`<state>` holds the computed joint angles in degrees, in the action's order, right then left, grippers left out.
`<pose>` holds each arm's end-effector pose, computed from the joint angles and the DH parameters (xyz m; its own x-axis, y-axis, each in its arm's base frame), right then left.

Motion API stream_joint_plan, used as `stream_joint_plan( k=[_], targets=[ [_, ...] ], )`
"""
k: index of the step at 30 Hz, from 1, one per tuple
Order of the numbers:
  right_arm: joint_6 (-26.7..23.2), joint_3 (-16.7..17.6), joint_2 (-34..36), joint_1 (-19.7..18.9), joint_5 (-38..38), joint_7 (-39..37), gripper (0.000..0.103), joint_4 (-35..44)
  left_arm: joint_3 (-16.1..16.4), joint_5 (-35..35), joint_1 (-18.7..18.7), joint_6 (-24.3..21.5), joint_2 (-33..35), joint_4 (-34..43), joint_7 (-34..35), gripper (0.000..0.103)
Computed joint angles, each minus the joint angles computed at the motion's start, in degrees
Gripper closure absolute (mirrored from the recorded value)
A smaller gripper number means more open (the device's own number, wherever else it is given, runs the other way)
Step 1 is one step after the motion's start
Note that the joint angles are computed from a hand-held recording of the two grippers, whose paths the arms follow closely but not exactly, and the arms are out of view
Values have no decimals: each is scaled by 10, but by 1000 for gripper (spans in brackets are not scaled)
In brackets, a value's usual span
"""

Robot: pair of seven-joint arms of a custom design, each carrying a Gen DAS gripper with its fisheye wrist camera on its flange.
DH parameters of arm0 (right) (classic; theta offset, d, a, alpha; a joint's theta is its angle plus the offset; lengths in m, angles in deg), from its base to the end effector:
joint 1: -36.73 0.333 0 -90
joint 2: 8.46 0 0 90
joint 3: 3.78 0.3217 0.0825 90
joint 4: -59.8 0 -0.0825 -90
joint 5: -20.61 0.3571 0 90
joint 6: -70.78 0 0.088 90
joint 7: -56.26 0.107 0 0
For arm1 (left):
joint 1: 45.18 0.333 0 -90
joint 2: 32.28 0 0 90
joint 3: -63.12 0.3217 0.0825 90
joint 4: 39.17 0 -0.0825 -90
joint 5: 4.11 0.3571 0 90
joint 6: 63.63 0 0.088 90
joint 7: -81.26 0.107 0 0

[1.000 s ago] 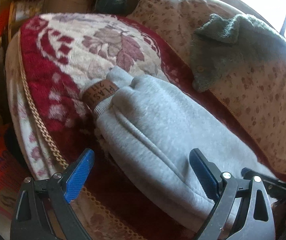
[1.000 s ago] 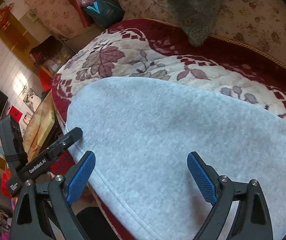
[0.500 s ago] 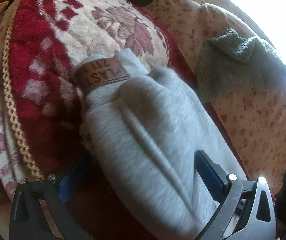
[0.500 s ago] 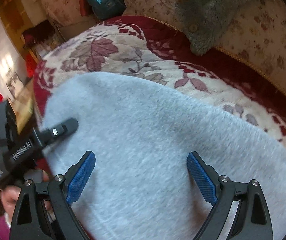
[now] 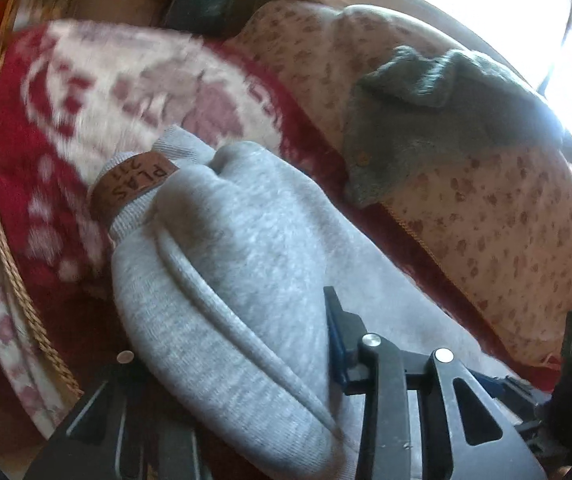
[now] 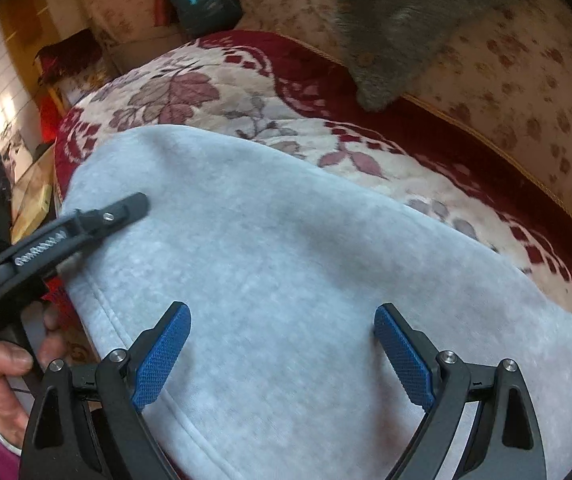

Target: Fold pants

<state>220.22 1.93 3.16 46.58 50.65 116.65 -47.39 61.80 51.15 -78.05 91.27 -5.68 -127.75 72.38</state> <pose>0.6080 0.1538 0.4823 0.4374 -0.8770 -0.1988 -0.7777 -0.2579 -0.5733 0.5698 -0.4174 0.4674 0.1786 -0.8969 0.4046 -0.5925 -0.4263 -0.6835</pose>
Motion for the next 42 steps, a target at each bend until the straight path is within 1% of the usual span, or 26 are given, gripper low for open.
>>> stream_joint_plan(
  k=[2,5,7,9,12,15,16,17,19,20,22,23,24,25,26,27,28,29,30,32,33,35,37,39,41,42],
  targets=[
    [0,-4,-11,-7,9,2,7,-11,0,15,-15,-31,-2,16,21,68],
    [-5,-12,-31,-22,44,-5,7,-27,-7,45,-40,-90,8,62,73,68],
    [-6,-22,-49,-32,60,-7,7,-40,-13,63,-56,-124,21,98,120,68],
    [4,-34,-68,-38,66,-3,7,-57,-17,79,-75,-151,39,135,169,68],
    [15,-54,-93,-52,86,-8,7,-76,-22,83,-103,-179,76,198,255,68],
    [30,-76,-115,-67,75,3,7,-94,-23,65,-132,-189,129,268,345,68],
    [34,-83,-125,-73,72,7,7,-103,-23,55,-140,-189,145,289,369,66],
    [36,-89,-130,-77,73,7,7,-108,-25,43,-146,-186,159,302,389,62],
    [38,-101,-144,-86,78,7,7,-120,-40,5,-150,-171,188,326,438,46],
    [40,-105,-148,-89,79,8,7,-124,-48,-17,-154,-173,209,348,469,45],
    [40,-114,-156,-95,84,9,7,-131,-57,-57,-162,-193,245,394,520,45],
    [39,-116,-159,-96,85,7,7,-133,-40,-69,-176,-201,250,399,526,44],
    [35,-119,-162,-97,88,3,7,-136,-35,-57,-182,-199,242,385,512,37],
    [32,-121,-165,-98,92,-2,7,-137,-33,-63,-179,-168,222,350,500,31],
    [28,-124,-171,-97,100,-15,7,-142,-34,-73,-171,-127,199,313,485,30],
    [23,-126,-174,-96,110,-28,7,-144,-33,-80,-162,-80,172,271,461,26],
    [20,-126,-175,-93,116,-36,7,-144,-27,-84,-161,-49,153,244,444,19],
    [12,-128,-175,-90,129,-51,7,-143,-20,-87,-161,-24,136,222,428,16],
    [1,-129,-175,-87,143,-68,7,-140,-5,-79,-170,-9,120,205,396,14],
    [-9,-126,-174,-82,157,-91,7,-138,4,-82,-167,-4,109,197,373,14],
    [-7,-123,-174,-80,157,-94,6,-140,3,-93,-161,-13,112,209,371,14],
    [-8,-114,-165,-73,153,-104,6,-128,12,-94,-164,-33,116,221,351,14],
    [-16,-107,-151,-66,149,-117,7,-111,5,-110,-153,-51,135,251,358,14],
    [-32,-98,-131,-63,130,-118,6,-85,-2,-132,-145,-68,152,276,369,14],
    [-64,-92,-105,-65,120,-118,6,-53,-17,-164,-135,-72,167,292,391,14],
    [-89,-89,-90,-67,116,-121,7,-34,-26,-181,-130,-69,172,293,404,14]
  ],
)
